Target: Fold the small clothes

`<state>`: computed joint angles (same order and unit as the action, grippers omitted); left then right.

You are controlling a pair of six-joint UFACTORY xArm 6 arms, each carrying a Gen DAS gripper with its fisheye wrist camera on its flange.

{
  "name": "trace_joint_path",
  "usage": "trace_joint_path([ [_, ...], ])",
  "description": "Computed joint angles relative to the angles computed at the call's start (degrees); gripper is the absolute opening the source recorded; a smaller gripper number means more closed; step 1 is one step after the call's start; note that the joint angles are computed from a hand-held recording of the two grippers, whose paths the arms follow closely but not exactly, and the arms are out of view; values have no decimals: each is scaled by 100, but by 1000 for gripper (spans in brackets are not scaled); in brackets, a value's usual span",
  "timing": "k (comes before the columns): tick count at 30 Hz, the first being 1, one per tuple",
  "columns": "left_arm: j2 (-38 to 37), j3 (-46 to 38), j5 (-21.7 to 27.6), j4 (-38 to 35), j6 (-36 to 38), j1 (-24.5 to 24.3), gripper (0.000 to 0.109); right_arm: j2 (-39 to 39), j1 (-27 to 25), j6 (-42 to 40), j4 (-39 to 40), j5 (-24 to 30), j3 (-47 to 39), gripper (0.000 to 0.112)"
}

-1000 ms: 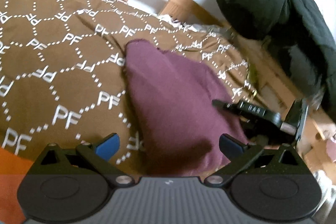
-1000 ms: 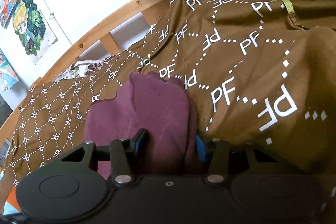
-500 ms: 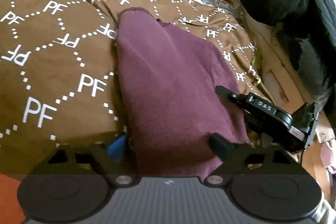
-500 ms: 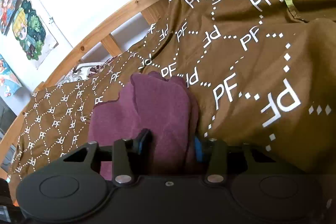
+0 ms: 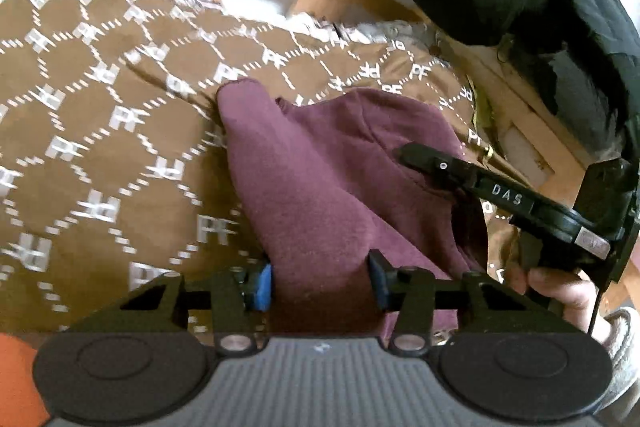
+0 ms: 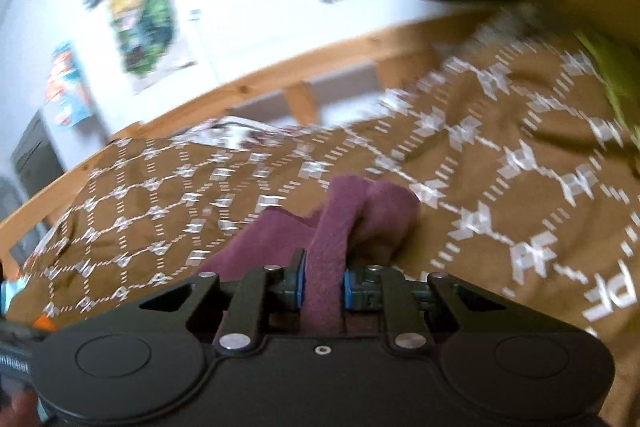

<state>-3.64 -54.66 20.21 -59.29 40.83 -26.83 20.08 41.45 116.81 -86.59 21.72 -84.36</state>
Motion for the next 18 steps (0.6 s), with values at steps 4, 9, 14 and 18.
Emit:
trace_joint_path([
  [4,-512,463,-458,785,-483,149,50,663,272,-702,-215,41,-997,18],
  [9,-969,1083,-1183,2339,-1644,370,50,1687,347,-1303,21,-318,-2416,18],
  [14,-1061,1350,-1219,2828,-2434,649,50,2656,298,-2641,1705,-562,-3550,18],
  [18,-961,1445,-1271,2439,-2408,662,53,2828,346,-3085,2521,-347,-3628,18],
])
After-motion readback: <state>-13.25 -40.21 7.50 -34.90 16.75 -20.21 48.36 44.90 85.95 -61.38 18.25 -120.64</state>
